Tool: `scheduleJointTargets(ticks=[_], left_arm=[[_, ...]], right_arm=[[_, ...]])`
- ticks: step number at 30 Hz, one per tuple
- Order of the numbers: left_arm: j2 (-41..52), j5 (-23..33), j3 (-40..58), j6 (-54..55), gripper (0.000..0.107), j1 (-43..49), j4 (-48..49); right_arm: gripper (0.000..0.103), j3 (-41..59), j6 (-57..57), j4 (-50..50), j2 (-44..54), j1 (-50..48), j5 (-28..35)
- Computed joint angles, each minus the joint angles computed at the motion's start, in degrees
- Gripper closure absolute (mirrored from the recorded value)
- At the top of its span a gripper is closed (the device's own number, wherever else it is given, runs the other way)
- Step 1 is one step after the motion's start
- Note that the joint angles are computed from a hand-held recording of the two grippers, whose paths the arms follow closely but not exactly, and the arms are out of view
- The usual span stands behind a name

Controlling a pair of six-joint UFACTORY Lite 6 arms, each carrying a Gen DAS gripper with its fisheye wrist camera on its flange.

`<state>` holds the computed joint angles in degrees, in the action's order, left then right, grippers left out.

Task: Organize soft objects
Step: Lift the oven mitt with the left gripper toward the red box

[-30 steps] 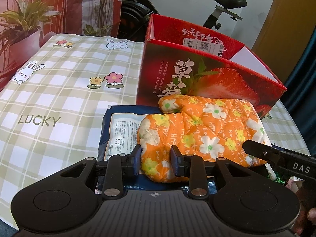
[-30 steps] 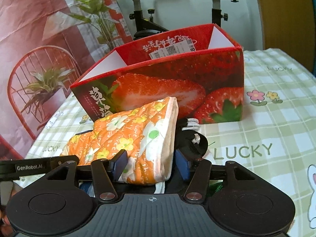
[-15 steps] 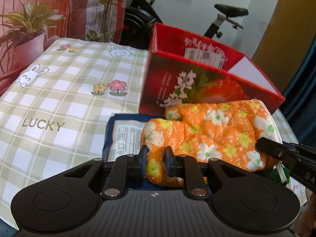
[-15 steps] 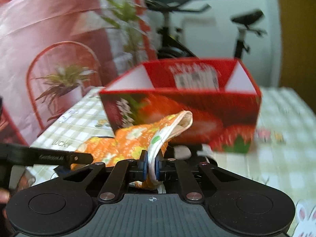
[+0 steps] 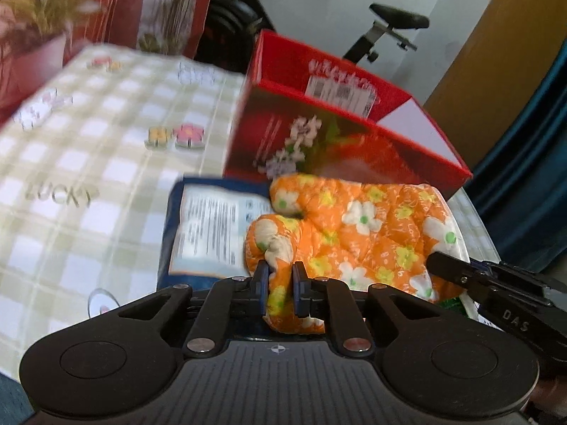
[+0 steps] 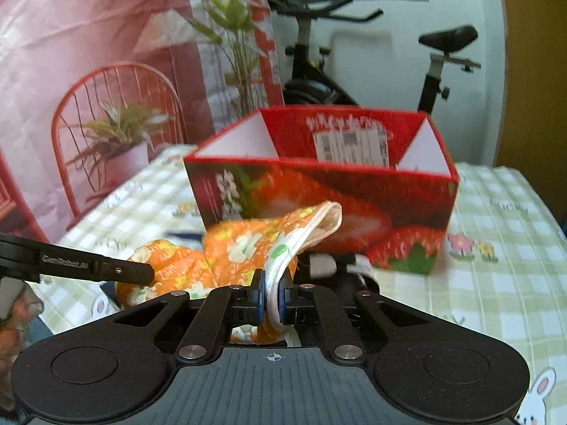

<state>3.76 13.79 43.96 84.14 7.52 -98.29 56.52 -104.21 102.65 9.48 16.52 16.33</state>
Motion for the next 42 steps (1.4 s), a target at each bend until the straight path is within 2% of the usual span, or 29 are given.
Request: scheduleJointTargets(ticks=[3,6,14,17,24,29,34,38,42], left_arm=[[2.5,2.0,1.3,-5.3,0.090,2.0,4.7],[4.6,1.4,2.9,-8.1,0.083,2.2,7.7],[7.4,1.5,5.2,-8.2,0.083,1.6,8.9],[6.3,0.2,4.6,-5.8,0.089,0.8,6.8],[-1.7,-2.9,1.6,4.4,0.093,-0.6,-2.7],[-9.3,-6.3,0.6,19.7,0.093,-3.1,-16.2],[-13.8,-8.8,2.6,41.9,0.093,-5.3,-36.3],[-13.2,-9.5,6.9,51.8,0.093,-6.3,-44.6],[-8.3,-9.4,13.6,57.6,0.093,-7.1,-50.4]], right_arm=[[0.096,0.4,3.2,-2.9,1.1,0.1,-1.0],[0.096,0.8,3.1,-3.3,2.0,0.3,-1.5],[0.096,2.8,7.0,-7.4,4.9,0.0,-1.5],[0.096,2.5,6.0,-6.9,4.2,0.2,-1.7],[0.096,0.4,-3.0,0.0,-1.2,0.1,-0.5],[0.096,0.2,-10.7,5.9,-5.6,0.5,-0.7],[0.096,3.9,-11.9,5.3,-7.2,-0.2,0.1],[0.096,10.0,-8.9,0.1,-5.1,-1.1,0.4],[0.096,16.9,-7.6,-3.9,-1.6,-1.3,-0.6]])
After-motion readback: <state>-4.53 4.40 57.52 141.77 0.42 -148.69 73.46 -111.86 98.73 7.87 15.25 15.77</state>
